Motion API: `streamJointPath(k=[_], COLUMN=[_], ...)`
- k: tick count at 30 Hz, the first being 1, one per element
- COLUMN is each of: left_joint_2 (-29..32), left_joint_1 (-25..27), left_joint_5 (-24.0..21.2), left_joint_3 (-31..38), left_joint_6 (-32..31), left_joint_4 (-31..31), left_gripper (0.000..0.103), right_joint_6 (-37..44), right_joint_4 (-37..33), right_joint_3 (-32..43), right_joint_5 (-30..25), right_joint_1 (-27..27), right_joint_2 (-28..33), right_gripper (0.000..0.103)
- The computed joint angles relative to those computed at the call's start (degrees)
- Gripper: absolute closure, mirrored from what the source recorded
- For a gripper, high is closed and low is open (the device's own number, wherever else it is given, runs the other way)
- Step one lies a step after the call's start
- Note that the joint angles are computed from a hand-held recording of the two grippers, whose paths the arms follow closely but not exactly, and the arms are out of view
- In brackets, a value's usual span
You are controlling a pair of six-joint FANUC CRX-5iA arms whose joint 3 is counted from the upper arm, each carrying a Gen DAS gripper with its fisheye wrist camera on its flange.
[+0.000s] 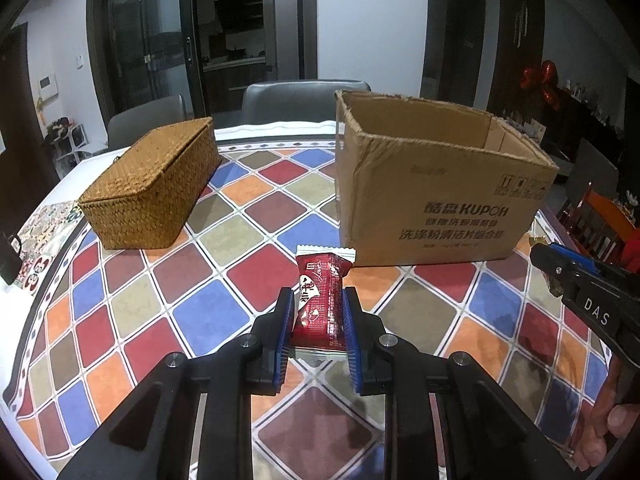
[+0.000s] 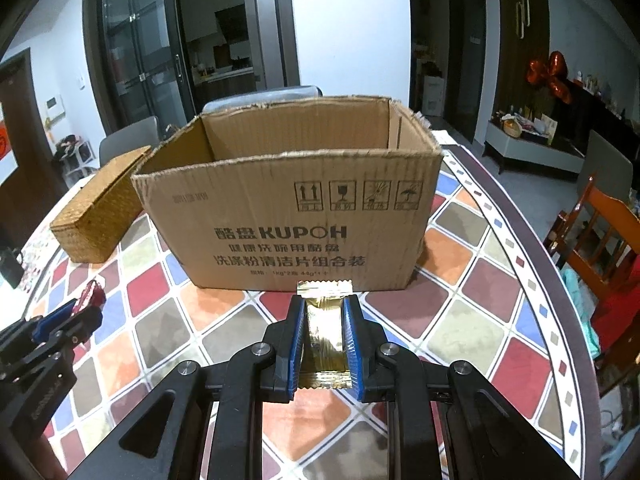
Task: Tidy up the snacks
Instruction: 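Carry the red bar and gold candy over the open cardboard box with both tools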
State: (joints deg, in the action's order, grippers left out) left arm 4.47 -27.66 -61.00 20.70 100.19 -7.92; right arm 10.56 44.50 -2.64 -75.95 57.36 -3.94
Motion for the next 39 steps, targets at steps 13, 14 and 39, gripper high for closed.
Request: streamJointPath(k=[13, 14, 39], left_joint_2=[0.0, 0.1, 4.7], left_joint_1=[-1.6, -1.6, -3.9], left_joint_5=[-0.3, -0.3, -1.9], left_joint_3=[3.0, 3.2, 13.2], left_joint_6=[0.4, 0.5, -1.5], left_joint_4=[-0.6, -0.7, 0.0], left_gripper=[0.078, 0.078, 0.078], right_joint_6=[-0.5, -0.5, 2.0], right_joint_4=[2.0, 2.1, 5.2], right_joint_3=[-0.4, -0.3, 2.7], right_joint_5=[-1.7, -1.8, -2.8], right_joint_1=[1.4, 1.4, 0.1], right_joint_2=[-2.2, -2.3, -3.4], right_gripper=[0.082, 0.082, 0.082])
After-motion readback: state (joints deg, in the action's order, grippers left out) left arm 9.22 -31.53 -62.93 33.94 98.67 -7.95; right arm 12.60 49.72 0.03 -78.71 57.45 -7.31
